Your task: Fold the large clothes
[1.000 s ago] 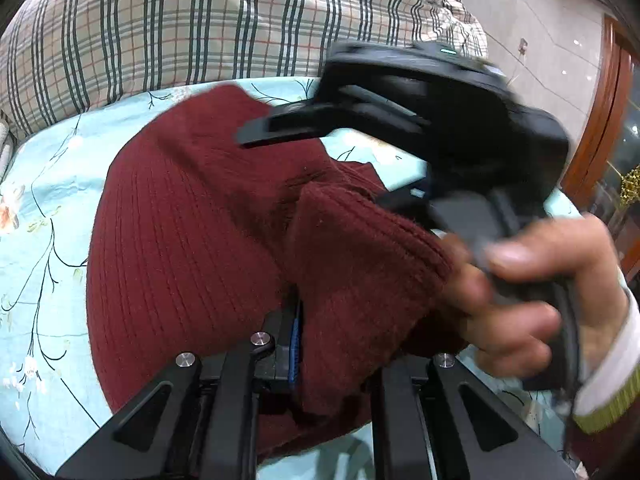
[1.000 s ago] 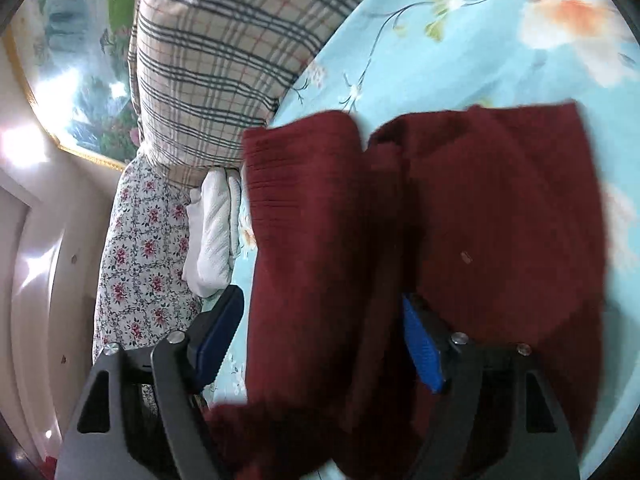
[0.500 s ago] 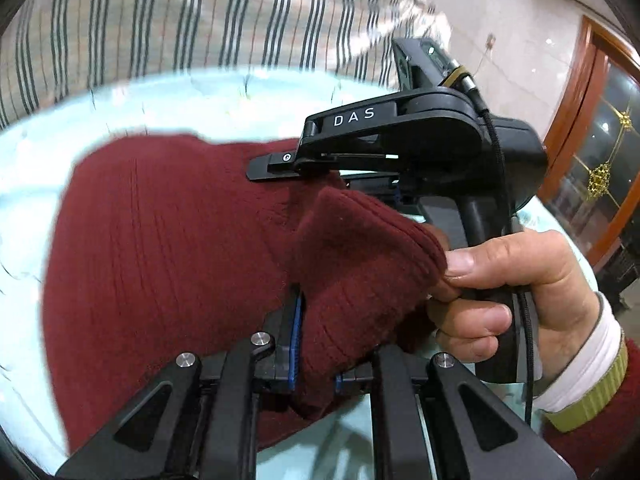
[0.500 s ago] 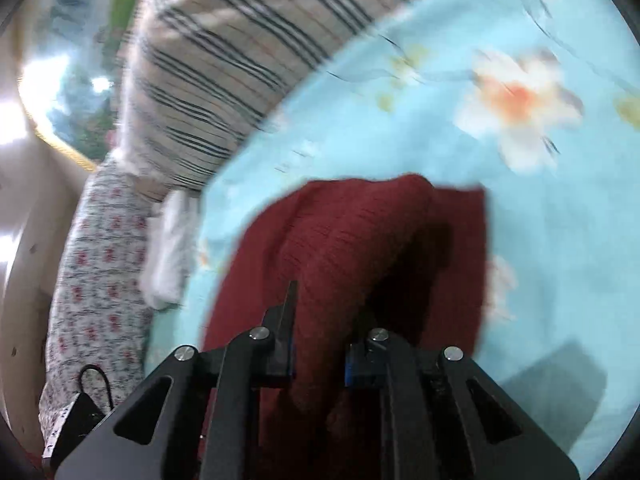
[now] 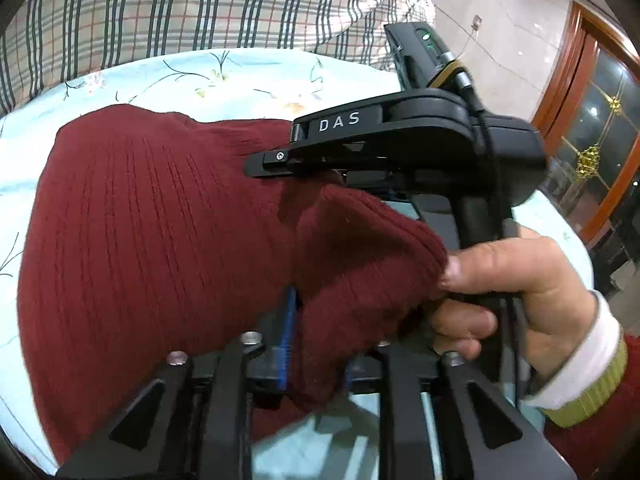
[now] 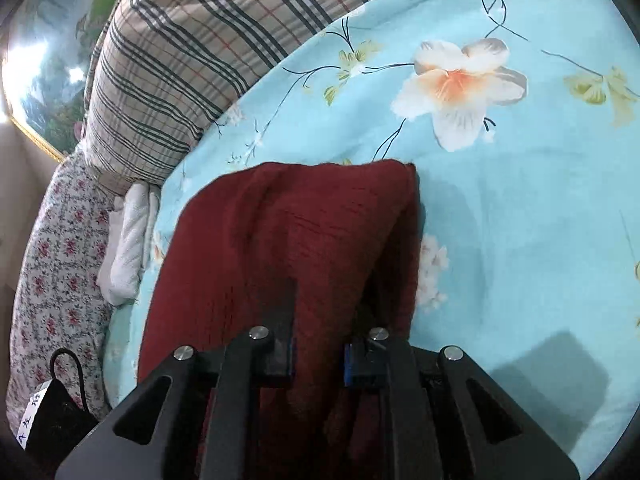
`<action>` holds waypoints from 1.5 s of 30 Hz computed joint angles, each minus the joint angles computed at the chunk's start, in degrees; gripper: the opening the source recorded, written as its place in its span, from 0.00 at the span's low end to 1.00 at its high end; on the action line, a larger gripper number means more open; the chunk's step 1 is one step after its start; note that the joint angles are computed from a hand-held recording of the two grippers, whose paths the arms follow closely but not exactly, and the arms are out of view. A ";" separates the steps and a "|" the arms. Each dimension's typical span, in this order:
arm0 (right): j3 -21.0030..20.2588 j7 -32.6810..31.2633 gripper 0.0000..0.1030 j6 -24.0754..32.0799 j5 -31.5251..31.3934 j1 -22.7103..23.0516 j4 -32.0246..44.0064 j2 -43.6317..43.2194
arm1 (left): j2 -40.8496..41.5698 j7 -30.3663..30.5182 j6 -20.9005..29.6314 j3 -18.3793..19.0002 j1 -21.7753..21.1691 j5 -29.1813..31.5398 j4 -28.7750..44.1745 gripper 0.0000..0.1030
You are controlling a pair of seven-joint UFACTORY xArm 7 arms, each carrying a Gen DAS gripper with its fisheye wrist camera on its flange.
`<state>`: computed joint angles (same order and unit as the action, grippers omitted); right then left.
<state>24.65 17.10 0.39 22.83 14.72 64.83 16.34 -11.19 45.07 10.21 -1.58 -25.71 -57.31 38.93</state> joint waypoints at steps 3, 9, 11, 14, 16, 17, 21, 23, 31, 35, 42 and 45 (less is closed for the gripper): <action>-3.33 2.67 0.23 1.19 -1.98 2.93 -0.49 -1.28 | -4.80 -2.28 3.67 0.76 1.11 1.50 -2.61 0.43; -13.80 14.32 0.51 2.69 -12.77 12.21 -4.53 -7.02 | -18.06 -8.11 7.29 4.18 3.27 6.44 -10.08 0.73; -17.52 21.30 0.64 2.84 -19.99 15.40 -6.38 -9.07 | -20.87 -10.83 7.41 5.84 4.24 8.50 -11.59 0.77; -14.15 20.33 0.66 2.65 -18.13 12.48 -8.33 -10.65 | -22.82 -12.40 9.10 11.30 4.76 9.97 -12.18 0.82; -10.32 15.06 0.66 2.81 -11.52 9.34 -8.46 -10.57 | -19.98 -12.86 10.14 14.60 5.11 10.28 -10.02 0.82; -9.36 13.29 0.66 2.88 -9.39 8.62 -8.34 -10.39 | -16.24 -12.40 12.29 17.51 5.01 9.30 -7.04 0.82; -3.97 1.84 0.67 4.09 3.00 4.38 -5.99 -8.23 | -4.74 -7.27 25.46 25.04 4.62 0.62 1.82 0.82; -2.26 -3.22 0.70 5.14 8.35 3.10 -4.54 -6.83 | 0.69 -4.84 31.40 26.63 5.28 -3.30 5.42 0.84; -0.91 -13.31 0.70 7.18 19.43 1.96 -2.21 -4.60 | 10.32 -1.67 32.51 20.82 8.42 -2.83 12.75 1.00; -1.81 -14.71 0.46 10.03 20.65 3.02 0.31 -2.66 | 10.49 0.49 30.47 16.84 9.95 -2.17 13.09 0.78; 0.13 -20.37 0.30 4.61 31.30 5.04 -1.26 -5.01 | 3.29 0.99 29.89 12.63 15.57 -2.20 8.24 0.47; 2.02 -22.54 0.30 2.38 34.02 7.34 -0.29 -4.92 | -5.00 0.17 30.29 11.25 19.38 1.02 2.90 0.47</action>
<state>26.67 -5.44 2.76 56.85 22.07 64.53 11.42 -16.19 45.24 40.50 9.67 -6.33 -56.30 41.83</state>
